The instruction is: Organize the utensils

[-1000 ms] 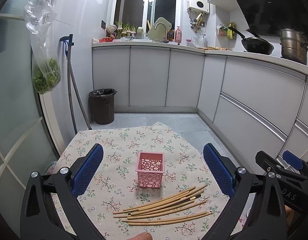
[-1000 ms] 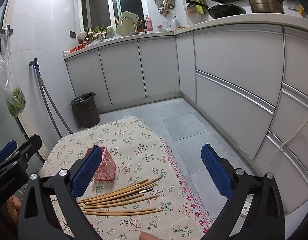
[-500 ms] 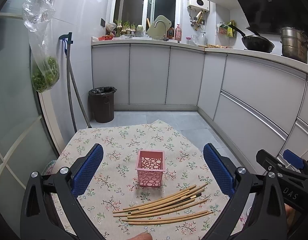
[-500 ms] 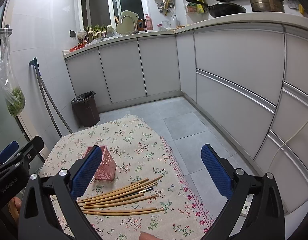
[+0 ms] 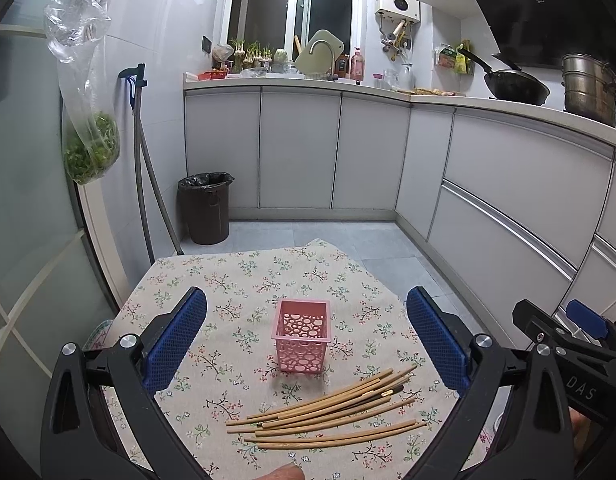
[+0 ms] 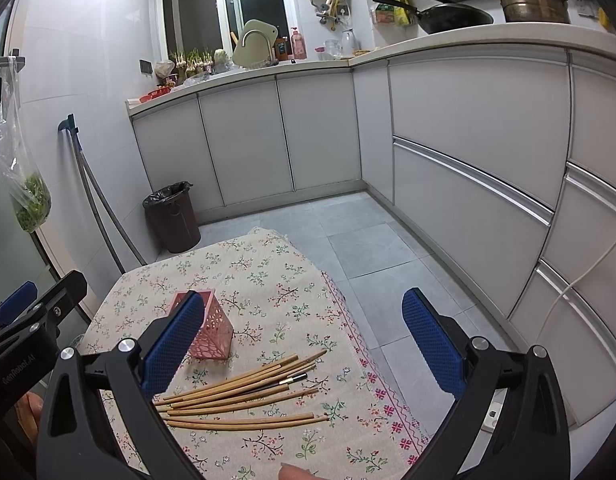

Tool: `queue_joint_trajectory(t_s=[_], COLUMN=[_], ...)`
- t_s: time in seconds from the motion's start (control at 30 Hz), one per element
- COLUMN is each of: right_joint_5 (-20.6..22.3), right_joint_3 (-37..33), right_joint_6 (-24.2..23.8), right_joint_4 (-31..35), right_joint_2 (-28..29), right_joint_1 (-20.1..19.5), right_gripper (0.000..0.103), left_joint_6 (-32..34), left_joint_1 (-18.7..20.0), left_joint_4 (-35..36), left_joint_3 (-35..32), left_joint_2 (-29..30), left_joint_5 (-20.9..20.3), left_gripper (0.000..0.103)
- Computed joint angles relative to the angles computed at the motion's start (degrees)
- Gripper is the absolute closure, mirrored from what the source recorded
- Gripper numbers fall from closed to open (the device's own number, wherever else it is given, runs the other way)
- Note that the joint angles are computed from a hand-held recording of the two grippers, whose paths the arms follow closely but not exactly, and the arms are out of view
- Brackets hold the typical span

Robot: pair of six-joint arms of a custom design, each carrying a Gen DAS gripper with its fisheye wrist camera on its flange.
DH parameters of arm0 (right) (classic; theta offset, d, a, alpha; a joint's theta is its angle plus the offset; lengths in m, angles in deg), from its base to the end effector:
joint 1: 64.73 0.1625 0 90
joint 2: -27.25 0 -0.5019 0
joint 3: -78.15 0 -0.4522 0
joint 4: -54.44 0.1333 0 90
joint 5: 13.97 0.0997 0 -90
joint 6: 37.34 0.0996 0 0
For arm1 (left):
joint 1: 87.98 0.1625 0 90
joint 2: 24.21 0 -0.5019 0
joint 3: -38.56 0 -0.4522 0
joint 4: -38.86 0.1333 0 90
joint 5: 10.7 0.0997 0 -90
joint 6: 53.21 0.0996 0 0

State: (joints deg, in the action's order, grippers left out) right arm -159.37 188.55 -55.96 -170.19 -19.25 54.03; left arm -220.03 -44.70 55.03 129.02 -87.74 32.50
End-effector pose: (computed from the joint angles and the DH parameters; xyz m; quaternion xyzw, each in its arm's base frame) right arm 0.3484 -0.5282 0.1959 0.0437 -0.7693 0.5439 0.3323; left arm -0.3019 -0.5671 0.2876 0.2834 0.8084 -0.4548 0.2435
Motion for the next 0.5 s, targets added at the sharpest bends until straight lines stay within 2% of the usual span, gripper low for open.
queue_joint_trajectory(t_s=[0.5], right_joint_5=[0.08], right_joint_3=[-0.09], right_joint_6=[0.35], right_joint_4=[0.57], right_joint_2=[0.03], right_joint_1=[0.06], right_gripper=[0.007], left_joint_6=[-0.13], left_joint_1=[0.07], left_joint_4=[0.32], left_joint_3=[-0.12], left_joint_2=[0.29], left_joint_5=[-0.13], left_gripper=[0.007])
